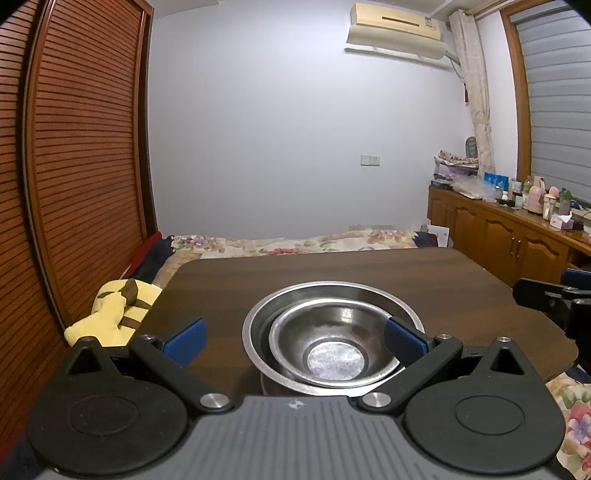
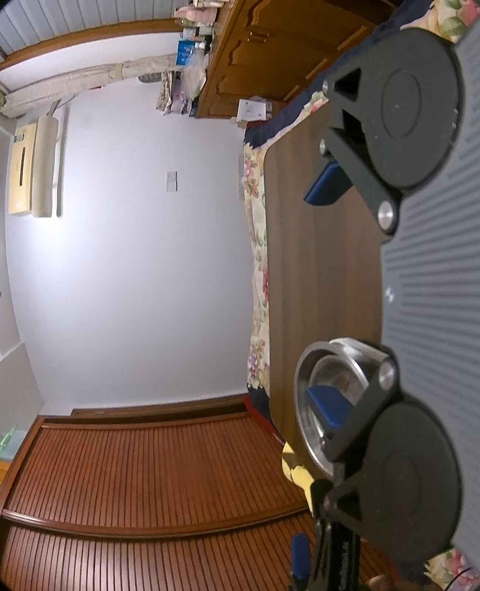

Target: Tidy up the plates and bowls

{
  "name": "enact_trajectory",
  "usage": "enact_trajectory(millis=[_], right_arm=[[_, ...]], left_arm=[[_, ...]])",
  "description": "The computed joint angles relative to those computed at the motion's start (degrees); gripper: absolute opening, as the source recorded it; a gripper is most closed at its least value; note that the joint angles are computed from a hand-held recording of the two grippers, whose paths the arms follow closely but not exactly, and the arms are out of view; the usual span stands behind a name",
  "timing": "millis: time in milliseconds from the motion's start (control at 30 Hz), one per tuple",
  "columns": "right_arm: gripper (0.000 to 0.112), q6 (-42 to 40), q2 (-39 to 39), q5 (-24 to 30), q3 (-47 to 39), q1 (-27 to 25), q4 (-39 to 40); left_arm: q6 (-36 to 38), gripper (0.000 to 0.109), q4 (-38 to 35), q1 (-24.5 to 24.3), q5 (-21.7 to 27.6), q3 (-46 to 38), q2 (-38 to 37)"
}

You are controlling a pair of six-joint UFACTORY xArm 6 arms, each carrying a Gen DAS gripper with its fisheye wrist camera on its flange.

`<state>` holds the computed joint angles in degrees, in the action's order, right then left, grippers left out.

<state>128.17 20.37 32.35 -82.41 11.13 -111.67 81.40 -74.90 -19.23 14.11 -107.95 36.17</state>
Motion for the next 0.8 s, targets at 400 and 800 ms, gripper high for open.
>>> enact_trajectory(millis=[400,800], right_arm=[[0.103,-0.3,-0.2,0.5,1.0,-0.3,1.5],[0.103,-1.5,0.1,0.6,0.6,-0.1,2.4]], left_arm=[[1.3,0.103,-1.0,-0.2,-0.4,0.1,0.2],[1.7,0.103,-1.3,-0.3,-0.6,0.8,-0.2]])
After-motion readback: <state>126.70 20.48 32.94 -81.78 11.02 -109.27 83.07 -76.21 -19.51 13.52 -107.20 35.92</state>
